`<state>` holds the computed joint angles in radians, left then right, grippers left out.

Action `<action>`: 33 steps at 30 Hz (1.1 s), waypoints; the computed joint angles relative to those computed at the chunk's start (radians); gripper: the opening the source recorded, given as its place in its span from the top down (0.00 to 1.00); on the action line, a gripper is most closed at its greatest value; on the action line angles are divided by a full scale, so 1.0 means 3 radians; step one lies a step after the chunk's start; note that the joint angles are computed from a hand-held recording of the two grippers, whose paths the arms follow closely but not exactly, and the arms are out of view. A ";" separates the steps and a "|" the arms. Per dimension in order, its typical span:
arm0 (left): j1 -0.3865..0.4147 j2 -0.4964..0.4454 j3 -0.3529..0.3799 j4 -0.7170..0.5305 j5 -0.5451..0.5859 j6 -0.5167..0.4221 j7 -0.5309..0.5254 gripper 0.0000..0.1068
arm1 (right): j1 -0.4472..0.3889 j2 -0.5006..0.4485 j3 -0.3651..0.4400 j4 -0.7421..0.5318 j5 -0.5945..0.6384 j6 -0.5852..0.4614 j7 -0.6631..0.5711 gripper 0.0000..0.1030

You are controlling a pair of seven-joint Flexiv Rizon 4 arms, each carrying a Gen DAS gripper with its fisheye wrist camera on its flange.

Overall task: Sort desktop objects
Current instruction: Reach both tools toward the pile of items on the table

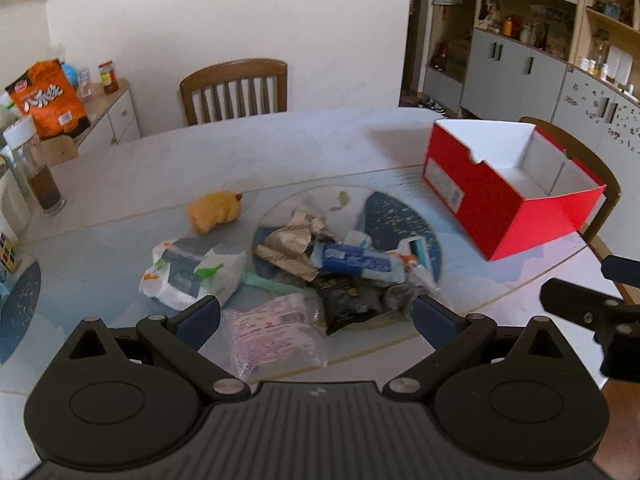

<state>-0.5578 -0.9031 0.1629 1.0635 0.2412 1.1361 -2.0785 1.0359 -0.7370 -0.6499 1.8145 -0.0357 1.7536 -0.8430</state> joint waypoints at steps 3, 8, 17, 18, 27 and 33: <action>0.0033 -0.0043 -0.0012 -0.0007 -0.0005 0.0003 0.0033 0.04 | -0.0083 -0.0030 0.0082 -0.0078 -0.0037 -0.0054 0.0016 0.05; 0.0053 -0.0125 0.0027 -0.0080 0.0009 -0.0088 0.0029 0.04 | -0.0219 -0.0093 0.0199 -0.0193 -0.0166 -0.0156 0.0082 0.07; 0.0166 -0.0304 -0.0041 -0.0289 -0.0083 -0.0289 0.0108 0.04 | -0.0559 -0.0213 0.0528 -0.0467 -0.0524 -0.0379 0.0242 0.11; 0.0177 -0.0331 -0.0050 -0.0325 -0.0091 -0.0312 0.0131 0.04 | -0.0643 -0.0219 0.0621 -0.0503 -0.0589 -0.0386 0.0222 0.13; 0.0272 -0.0569 -0.0132 -0.0663 -0.0203 -0.0577 0.0309 0.04 | -0.0971 -0.0407 0.0911 -0.0840 -0.0931 -0.0662 0.0474 0.19; 0.0322 -0.0701 -0.0188 -0.0848 -0.0279 -0.0740 0.0417 0.04 | -0.1209 -0.0538 0.1157 -0.1103 -0.1146 -0.0878 0.0571 0.25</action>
